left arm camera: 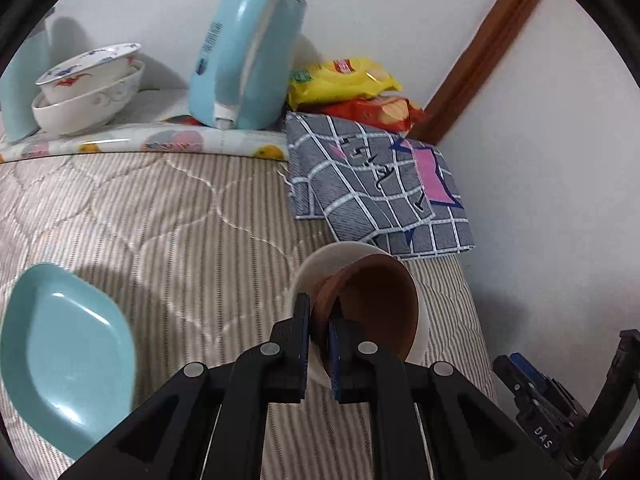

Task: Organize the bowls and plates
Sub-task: 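Lower the brown clay bowl with the left gripper into the white bowl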

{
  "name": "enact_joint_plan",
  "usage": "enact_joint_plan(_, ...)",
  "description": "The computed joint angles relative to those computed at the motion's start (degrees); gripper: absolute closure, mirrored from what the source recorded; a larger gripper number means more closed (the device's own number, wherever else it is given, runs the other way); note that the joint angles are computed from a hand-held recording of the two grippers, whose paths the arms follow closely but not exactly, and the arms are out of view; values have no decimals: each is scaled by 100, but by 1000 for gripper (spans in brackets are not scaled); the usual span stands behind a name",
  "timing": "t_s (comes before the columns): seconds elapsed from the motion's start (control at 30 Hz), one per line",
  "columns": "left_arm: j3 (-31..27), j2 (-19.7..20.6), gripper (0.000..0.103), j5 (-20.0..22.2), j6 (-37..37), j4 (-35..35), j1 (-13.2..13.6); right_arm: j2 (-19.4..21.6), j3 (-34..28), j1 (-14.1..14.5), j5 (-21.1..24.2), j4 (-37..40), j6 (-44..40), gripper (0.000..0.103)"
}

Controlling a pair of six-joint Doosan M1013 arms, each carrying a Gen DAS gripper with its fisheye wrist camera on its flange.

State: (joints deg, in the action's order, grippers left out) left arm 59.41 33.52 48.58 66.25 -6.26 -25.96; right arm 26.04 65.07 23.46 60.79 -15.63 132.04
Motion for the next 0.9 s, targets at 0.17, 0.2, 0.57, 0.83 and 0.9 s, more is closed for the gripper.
enact_joint_plan(0.17,-280,204,94,211,-23,100,-65,-57,132,-81,-58,25,113,66)
enact_joint_plan(0.2,-334,251,94,261,-25,109,-74,-61,151,-98,-59,36,115,66)
enact_joint_plan(0.57,-645,518,94,598,10,-5,-78,20,139,-167,-32,211,-83,66)
enact_joint_plan(0.83,-818,648,94,764,58,-149,-51,91,26,-94,117,9,-152,66)
enact_joint_plan(0.9,-820,652,94,766,98,-228,-38,107,-10,-84,121,5,-201,66)
